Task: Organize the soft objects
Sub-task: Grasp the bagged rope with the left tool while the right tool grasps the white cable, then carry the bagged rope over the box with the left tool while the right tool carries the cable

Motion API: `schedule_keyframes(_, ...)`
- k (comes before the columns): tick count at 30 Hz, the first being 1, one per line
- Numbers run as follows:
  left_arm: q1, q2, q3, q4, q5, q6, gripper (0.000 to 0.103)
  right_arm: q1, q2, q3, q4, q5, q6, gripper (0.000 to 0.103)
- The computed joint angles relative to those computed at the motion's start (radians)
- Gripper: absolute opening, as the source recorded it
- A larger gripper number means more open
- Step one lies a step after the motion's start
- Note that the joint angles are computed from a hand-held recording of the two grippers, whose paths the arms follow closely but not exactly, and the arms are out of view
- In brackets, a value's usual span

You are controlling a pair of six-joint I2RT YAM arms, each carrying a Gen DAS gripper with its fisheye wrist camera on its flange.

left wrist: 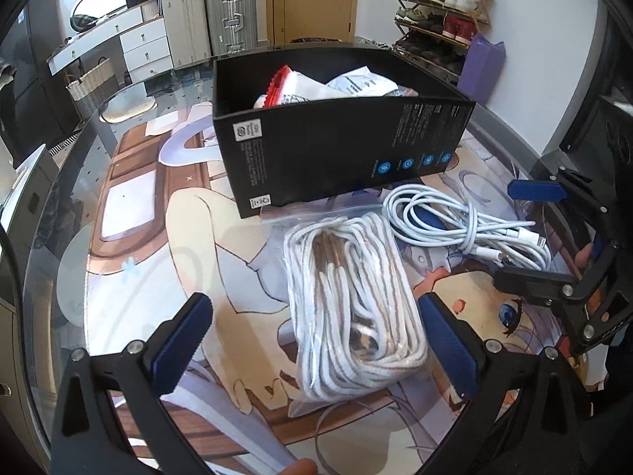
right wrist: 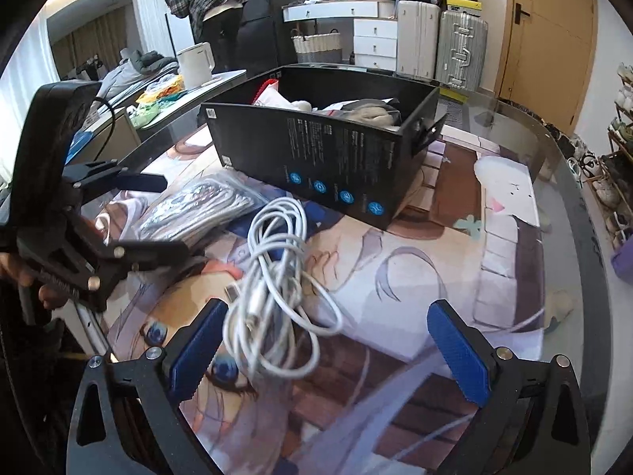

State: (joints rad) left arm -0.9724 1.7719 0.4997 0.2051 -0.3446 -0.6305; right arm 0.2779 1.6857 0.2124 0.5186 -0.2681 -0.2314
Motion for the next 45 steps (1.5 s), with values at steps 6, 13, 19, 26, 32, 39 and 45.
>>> schedule_keyframes(6,-0.008,0.041,0.023,-0.004,-0.012,-0.004,0.103,0.092,0.045,-0.007,0.088,0.079,0.065,0.081)
schedule_keyframes(13,-0.016,0.05,0.019,0.008,-0.023,0.003,0.103,0.157,0.07,-0.005,0.125,0.12,0.098,0.062)
schedule_keyframes(19,-0.035,0.018,-0.011,0.055,-0.039,0.008,0.064,0.154,0.054,-0.016,0.12,0.097,0.078,0.046)
schedule_keyframes(26,-0.049,-0.03,-0.036,0.073,-0.049,0.021,0.042,0.113,0.043,-0.02,0.104,0.043,0.059,0.041)
schedule_keyframes(32,-0.064,-0.084,-0.049,0.053,-0.068,0.023,0.041,0.073,0.041,-0.038,0.135,-0.004,0.046,0.032)
schedule_keyframes(39,-0.065,-0.151,-0.086,0.053,-0.081,0.019,0.041,0.039,-0.025,-0.049,0.088,-0.042,0.018,0.026)
schedule_keyframes(45,-0.079,-0.231,-0.117,0.042,-0.106,0.014,0.042,0.022,-0.221,-0.094,-0.024,-0.071,-0.014,0.026)
